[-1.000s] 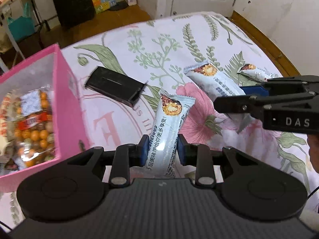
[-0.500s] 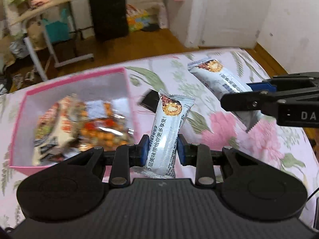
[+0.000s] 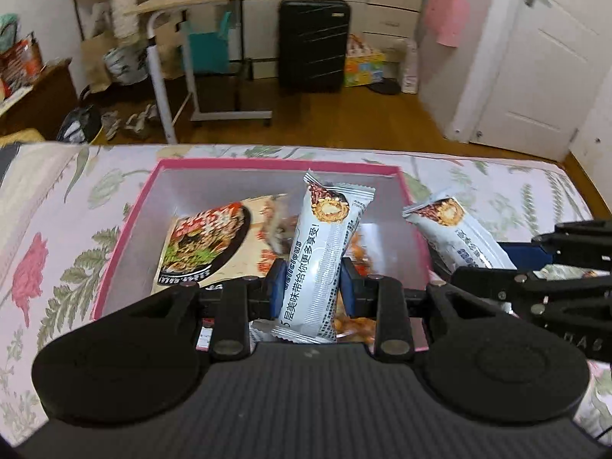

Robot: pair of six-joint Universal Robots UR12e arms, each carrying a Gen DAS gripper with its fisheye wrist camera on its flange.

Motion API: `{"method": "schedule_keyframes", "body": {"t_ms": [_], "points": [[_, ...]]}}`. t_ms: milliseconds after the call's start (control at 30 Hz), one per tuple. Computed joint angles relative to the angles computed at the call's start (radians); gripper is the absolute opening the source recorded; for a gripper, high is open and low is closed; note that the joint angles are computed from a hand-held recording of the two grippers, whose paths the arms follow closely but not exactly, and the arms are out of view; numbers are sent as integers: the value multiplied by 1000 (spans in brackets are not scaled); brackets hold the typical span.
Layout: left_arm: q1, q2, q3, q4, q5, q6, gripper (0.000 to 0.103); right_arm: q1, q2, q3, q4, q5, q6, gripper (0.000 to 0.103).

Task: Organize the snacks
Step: 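Carry the white snack bar with the left tool into the box, then open the left tool to release the snack bar, withdraw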

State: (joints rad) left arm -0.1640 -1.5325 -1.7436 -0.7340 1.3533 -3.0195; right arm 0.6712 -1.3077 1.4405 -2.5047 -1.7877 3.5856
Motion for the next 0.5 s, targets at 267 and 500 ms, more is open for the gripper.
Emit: {"method": "schedule_keyframes", "body": {"t_ms": [267,500], "points": [[0,-33,-16,-5,36,-34,28,20,72,-64,62,-93,-19,30],[-12,-46,-31,31,71,-43,30,52,131,-124,100,-214,-108,31]]}}
